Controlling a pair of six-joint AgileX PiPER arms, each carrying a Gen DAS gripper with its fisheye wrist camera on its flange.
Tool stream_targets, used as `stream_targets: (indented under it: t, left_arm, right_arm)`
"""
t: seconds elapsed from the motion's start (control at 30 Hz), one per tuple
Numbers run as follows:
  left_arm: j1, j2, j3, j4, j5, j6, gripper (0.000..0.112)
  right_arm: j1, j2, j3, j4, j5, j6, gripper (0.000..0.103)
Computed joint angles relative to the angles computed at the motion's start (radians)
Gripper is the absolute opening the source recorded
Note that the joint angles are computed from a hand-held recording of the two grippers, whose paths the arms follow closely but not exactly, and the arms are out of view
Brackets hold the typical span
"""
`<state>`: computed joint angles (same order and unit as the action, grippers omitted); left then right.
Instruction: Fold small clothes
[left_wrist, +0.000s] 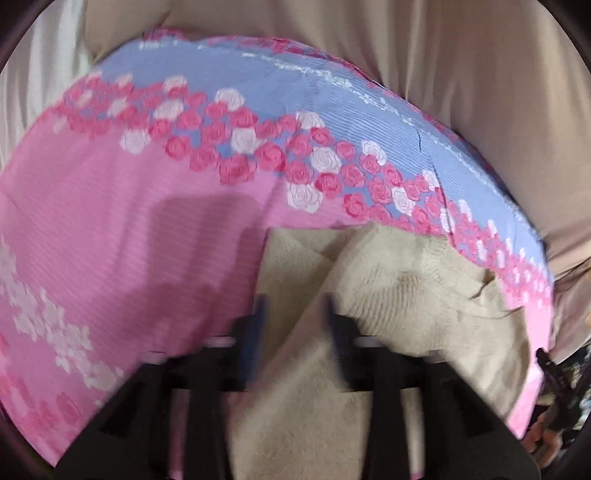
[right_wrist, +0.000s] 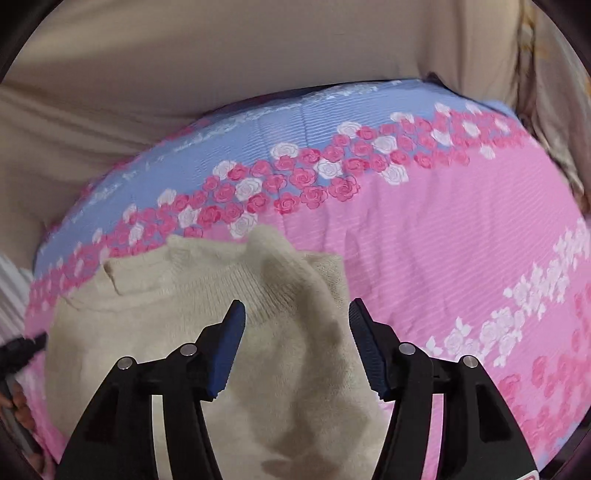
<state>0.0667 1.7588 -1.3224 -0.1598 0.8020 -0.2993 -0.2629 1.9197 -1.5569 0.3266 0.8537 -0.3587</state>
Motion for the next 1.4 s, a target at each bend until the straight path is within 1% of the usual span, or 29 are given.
stream_targets:
  t: [0.03, 0.13, 0.17, 0.2, 0.23, 0.27, 0.3, 0.37, 0.47, 0.5, 0.53, 0.57, 0.6, 0.63, 0.7, 0.8, 0.83, 0.87, 0.93, 1.0, 1.03, 1.1, 1.17, 1.2, 1.27, 1.3, 1.33, 1.37, 1.4]
  left_arm:
    - [-0.003, 0.022, -0.022, 0.003, 0.01, -0.002, 0.066]
    - [0.002, 0.129, -0.128, -0.062, 0.064, 0.064, 0.066]
    - [-0.007, 0.15, -0.144, -0.061, 0.066, 0.069, 0.062]
    - [-0.016, 0.179, -0.164, -0.055, 0.071, 0.087, 0.047]
    - [-0.017, 0.19, -0.171, -0.077, 0.077, 0.118, 0.025]
    - [-0.014, 0.185, -0.164, -0.095, 0.067, 0.127, 0.014]
    - [-0.013, 0.164, -0.152, -0.096, 0.05, 0.113, 0.008]
    - [0.011, 0.085, -0.109, -0.14, 0.006, 0.117, 0.008]
    - [0.027, 0.079, -0.133, -0.126, 0.012, 0.09, 0.009]
    - [0.017, 0.115, -0.163, -0.076, 0.026, 0.059, 0.01]
    - [0.006, 0.17, -0.203, -0.038, 0.06, 0.041, 0.014]
    - [0.001, 0.215, -0.243, -0.023, 0.108, 0.035, 0.015]
    - [-0.008, 0.231, -0.242, 0.001, 0.118, 0.017, 0.015]
    - [-0.007, 0.206, -0.224, 0.002, 0.112, 0.006, 0.015]
    - [-0.003, 0.113, -0.145, -0.009, 0.063, 0.009, 0.02]
    - [-0.005, -0.006, -0.036, -0.019, 0.026, 0.012, 0.039]
    - [-0.013, -0.048, 0.011, -0.038, 0.017, 0.019, 0.045]
    - [-0.026, -0.066, 0.035, -0.05, 0.013, 0.021, 0.045]
    - [-0.075, -0.074, 0.081, -0.038, 0.004, 0.006, 0.046]
    - [-0.117, -0.051, 0.115, 0.001, 0.001, -0.022, 0.046]
    - [-0.132, -0.039, 0.121, 0.016, 0.003, -0.042, 0.046]
    - [-0.142, -0.062, 0.136, 0.041, -0.012, -0.065, 0.046]
    - [-0.13, -0.087, 0.129, 0.032, 0.009, -0.053, 0.05]
    - [-0.12, -0.1, 0.134, 0.038, 0.012, -0.059, 0.053]
    - [-0.093, -0.112, 0.155, 0.034, 0.012, -0.071, 0.053]
    - [-0.067, -0.124, 0.173, -0.005, 0.007, -0.048, 0.053]
    - [-0.04, -0.14, 0.195, -0.045, 0.011, -0.027, 0.053]
    - [-0.028, -0.157, 0.217, -0.061, 0.013, -0.018, 0.053]
    - [-0.027, -0.166, 0.226, -0.059, 0.016, -0.022, 0.053]
  right_arm:
    - [0.007, 0.019, -0.02, -0.02, 0.004, 0.024, 0.058]
    - [0.022, 0.163, -0.203, -0.036, 0.118, 0.058, 0.058]
    - [0.029, 0.21, -0.263, -0.047, 0.154, 0.075, 0.056]
    - [0.043, 0.244, -0.303, -0.076, 0.173, 0.102, 0.036]
    - [0.056, 0.264, -0.323, -0.095, 0.186, 0.118, 0.019]
    - [0.063, 0.292, -0.357, -0.098, 0.218, 0.119, 0.008]
    - [0.064, 0.282, -0.352, -0.084, 0.218, 0.121, 0.008]
    - [0.033, 0.203, -0.272, 0.014, 0.155, 0.061, 0.008]
    - [0.015, 0.172, -0.266, 0.08, 0.12, 0.045, 0.009]
    - [0.025, 0.195, -0.299, 0.052, 0.127, 0.065, 0.016]
    - [0.044, 0.248, -0.366, -0.016, 0.165, 0.116, 0.019]
    - [0.073, 0.293, -0.413, -0.107, 0.18, 0.17, 0.018]
    - [0.086, 0.311, -0.42, -0.158, 0.196, 0.191, 0.016]
    - [0.089, 0.288, -0.387, -0.168, 0.178, 0.194, 0.015]
    - [0.068, 0.15, -0.217, -0.07, 0.072, 0.151, 0.015]
    - [0.011, -0.011, -0.017, 0.145, 0.054, -0.004, 0.018]
    - [0.012, -0.044, 0.036, 0.165, 0.073, -0.035, 0.018]
    - [0.03, -0.053, 0.069, 0.145, 0.075, -0.042, 0.018]
    - [0.094, -0.062, 0.173, 0.017, -0.016, -0.002, 0.018]
    - [0.104, -0.023, 0.21, -0.032, -0.064, 0.029, 0.011]
    - [0.091, -0.026, 0.206, -0.007, -0.058, 0.015, 0.011]
    - [0.081, -0.036, 0.155, -0.019, 0.016, 0.054, 0.014]
    - [0.063, -0.093, 0.162, 0.043, 0.035, -0.005, 0.017]
    - [0.06, -0.115, 0.178, 0.045, 0.026, -0.022, 0.018]
    - [0.078, -0.12, 0.22, -0.04, -0.017, 0.013, 0.027]
    - [0.083, -0.089, 0.233, -0.104, -0.034, 0.071, 0.02]
    - [0.082, -0.068, 0.233, -0.128, -0.019, 0.096, 0.02]
    - [0.075, -0.078, 0.244, -0.112, -0.019, 0.101, 0.024]
    - [0.068, -0.091, 0.228, -0.074, 0.009, 0.069, 0.024]
